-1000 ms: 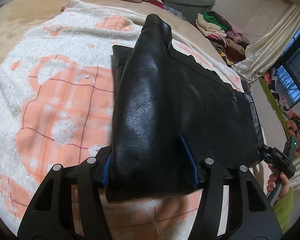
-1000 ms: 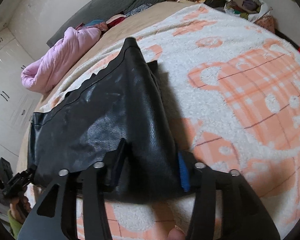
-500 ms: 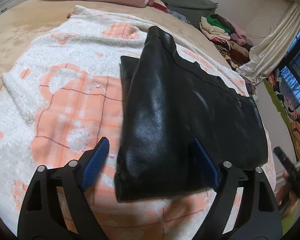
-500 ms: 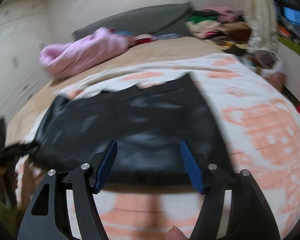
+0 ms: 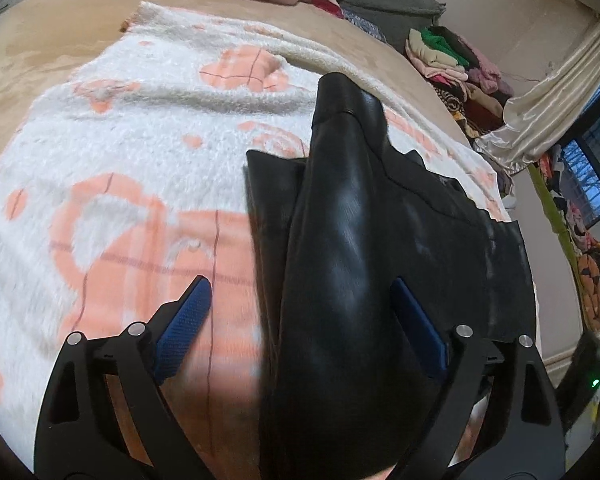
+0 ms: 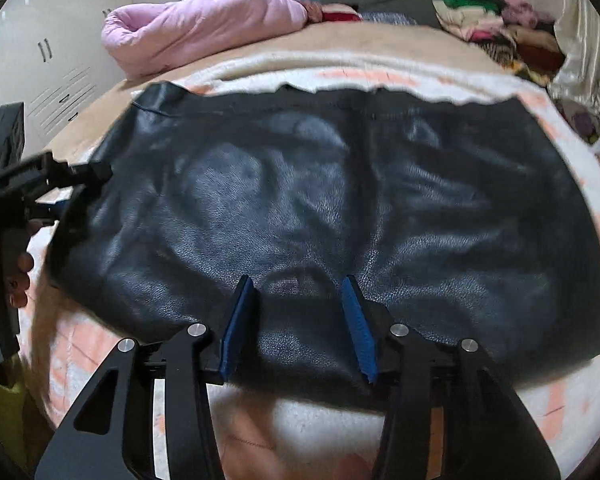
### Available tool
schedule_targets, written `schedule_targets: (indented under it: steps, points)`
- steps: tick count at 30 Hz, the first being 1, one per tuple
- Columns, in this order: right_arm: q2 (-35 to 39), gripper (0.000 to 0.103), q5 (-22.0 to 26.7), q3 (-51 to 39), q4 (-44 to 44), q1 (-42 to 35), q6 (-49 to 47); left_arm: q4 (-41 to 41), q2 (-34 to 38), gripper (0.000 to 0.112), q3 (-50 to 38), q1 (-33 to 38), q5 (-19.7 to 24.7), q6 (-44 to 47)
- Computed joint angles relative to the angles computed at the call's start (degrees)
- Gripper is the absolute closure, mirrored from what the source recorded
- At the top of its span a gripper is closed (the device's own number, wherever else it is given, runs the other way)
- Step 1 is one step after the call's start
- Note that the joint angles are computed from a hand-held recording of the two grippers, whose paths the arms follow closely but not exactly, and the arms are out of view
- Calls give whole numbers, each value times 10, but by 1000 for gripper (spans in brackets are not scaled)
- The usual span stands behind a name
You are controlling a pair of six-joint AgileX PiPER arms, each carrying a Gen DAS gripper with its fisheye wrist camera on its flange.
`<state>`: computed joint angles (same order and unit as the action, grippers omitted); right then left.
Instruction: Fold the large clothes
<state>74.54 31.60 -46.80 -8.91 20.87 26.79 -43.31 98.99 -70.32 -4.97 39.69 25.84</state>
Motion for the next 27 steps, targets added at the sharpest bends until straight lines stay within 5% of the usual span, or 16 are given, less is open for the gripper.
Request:
schedule_targets:
  steps: [3, 6, 9, 12, 19, 24, 26, 27]
  points:
    - [6, 58, -12, 5, 5, 0, -1, 7, 36, 28, -42, -2, 20, -5]
    - [18, 60, 33, -37, 78, -25, -85, 7, 73, 28, -90, -1, 47, -14]
    - [29, 71, 37, -101, 135, -66, -150, 3, 90, 28, -118, 5, 66, -10]
    - [88, 69, 42, -186, 93, -69, -125, -9, 105, 28, -135, 15, 79, -4]
    - [293, 68, 142, -381, 50, -76, -83, -11, 132, 25, -169, 22, 100, 4]
    - [299, 68, 119, -365, -2, -57, -60, -4, 146, 23, -192, 21, 108, -6]
    - [248, 67, 67, -308, -5, -44, -73, -12, 147, 23, -193, 24, 112, -3]
    - [212, 55, 28, -271, 28, -35, -104, -13, 148, 23, -196, 27, 117, -2]
